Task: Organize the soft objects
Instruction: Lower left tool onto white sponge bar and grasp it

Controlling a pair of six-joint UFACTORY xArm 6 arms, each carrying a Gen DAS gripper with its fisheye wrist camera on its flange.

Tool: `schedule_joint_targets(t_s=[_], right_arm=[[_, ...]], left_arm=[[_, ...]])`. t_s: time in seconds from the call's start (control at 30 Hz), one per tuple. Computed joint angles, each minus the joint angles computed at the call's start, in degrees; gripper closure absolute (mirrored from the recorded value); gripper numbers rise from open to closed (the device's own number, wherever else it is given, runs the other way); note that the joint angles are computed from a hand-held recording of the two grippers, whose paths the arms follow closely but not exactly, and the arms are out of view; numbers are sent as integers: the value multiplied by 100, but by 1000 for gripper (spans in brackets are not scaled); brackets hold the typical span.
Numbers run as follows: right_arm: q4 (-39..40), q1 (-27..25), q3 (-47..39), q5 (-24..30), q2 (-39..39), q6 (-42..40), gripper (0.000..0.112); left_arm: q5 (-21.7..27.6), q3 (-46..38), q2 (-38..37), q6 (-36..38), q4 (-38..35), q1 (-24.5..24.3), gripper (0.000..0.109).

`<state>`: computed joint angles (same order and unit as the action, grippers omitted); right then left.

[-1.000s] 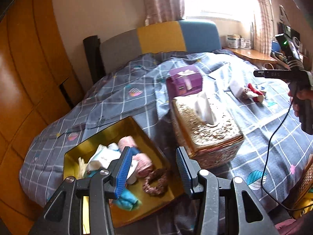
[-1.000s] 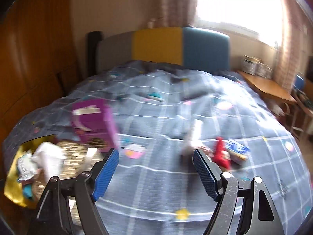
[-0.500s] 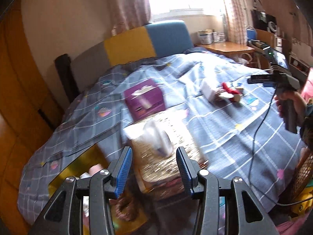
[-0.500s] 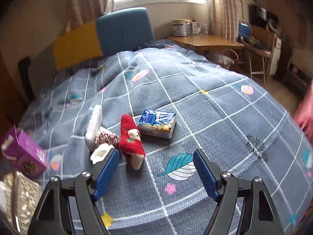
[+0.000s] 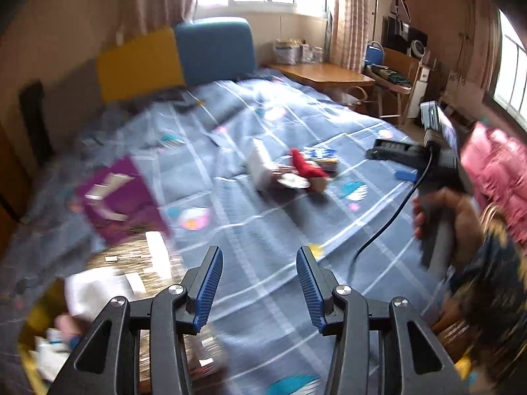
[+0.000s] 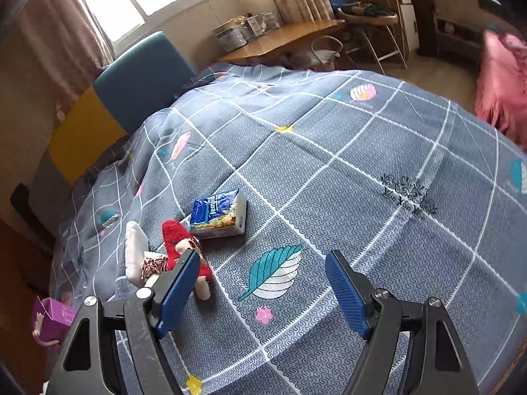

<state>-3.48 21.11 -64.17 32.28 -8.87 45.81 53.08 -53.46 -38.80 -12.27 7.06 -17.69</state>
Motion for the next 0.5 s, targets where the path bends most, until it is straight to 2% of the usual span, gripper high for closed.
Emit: schedule_joint_targets(t_s=[0.3,0.5], right_arm=[[756,-2,38,-82,6,-540,33],[1116,13,39,-105,15,-822,33]], left_arm=[[-146,-877,1648,-331,-883,382,62],[-270,-1745,2792,-479,-955,526,62]])
